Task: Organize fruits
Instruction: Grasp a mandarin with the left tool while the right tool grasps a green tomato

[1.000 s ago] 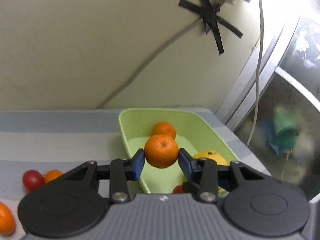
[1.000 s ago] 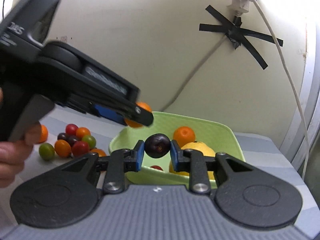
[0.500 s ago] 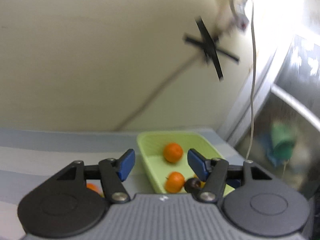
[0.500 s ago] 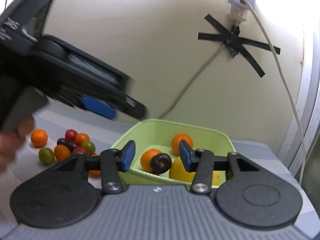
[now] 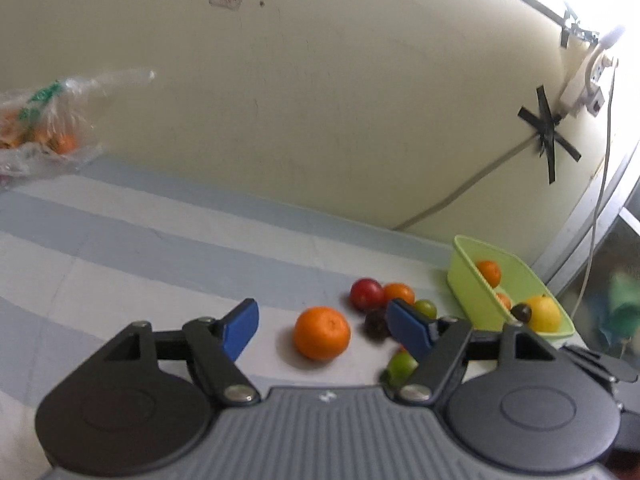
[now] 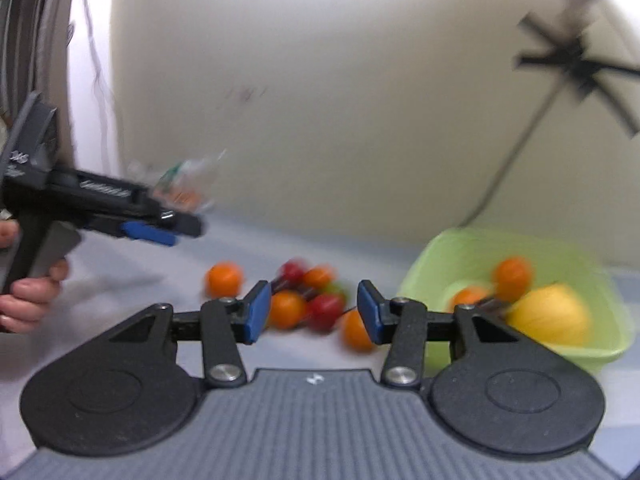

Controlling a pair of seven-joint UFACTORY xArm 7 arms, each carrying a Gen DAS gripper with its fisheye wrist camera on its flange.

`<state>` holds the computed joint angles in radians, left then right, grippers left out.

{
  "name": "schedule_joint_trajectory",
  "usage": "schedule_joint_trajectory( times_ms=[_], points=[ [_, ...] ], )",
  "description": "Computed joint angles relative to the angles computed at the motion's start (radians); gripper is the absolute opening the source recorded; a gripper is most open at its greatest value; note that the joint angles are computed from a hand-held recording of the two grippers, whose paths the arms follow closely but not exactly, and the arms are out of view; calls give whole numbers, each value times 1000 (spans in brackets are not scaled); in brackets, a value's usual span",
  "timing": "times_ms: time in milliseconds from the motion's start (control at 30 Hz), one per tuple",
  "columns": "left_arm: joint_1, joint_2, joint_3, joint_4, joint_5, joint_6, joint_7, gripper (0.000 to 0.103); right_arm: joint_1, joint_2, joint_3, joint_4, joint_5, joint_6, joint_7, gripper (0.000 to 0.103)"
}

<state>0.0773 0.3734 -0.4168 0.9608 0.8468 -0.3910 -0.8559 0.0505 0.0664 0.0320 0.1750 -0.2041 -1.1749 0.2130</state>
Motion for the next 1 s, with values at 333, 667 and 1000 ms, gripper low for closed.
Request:
schedule_joint_trajectory(
  times_ms=[333,667,1000],
  points=[
    [-228,48,134,27,-285,37,323,63,79,-10,44,135,85,317,62,50],
    [-46,32,-51,-48,-289,50,378,39,142,17,64,169,237,328,-48,30],
    [-58,-121,-57,-229,-144,-62,219,39,175,-62,86,-57,359,130,-69,30]
  ],
)
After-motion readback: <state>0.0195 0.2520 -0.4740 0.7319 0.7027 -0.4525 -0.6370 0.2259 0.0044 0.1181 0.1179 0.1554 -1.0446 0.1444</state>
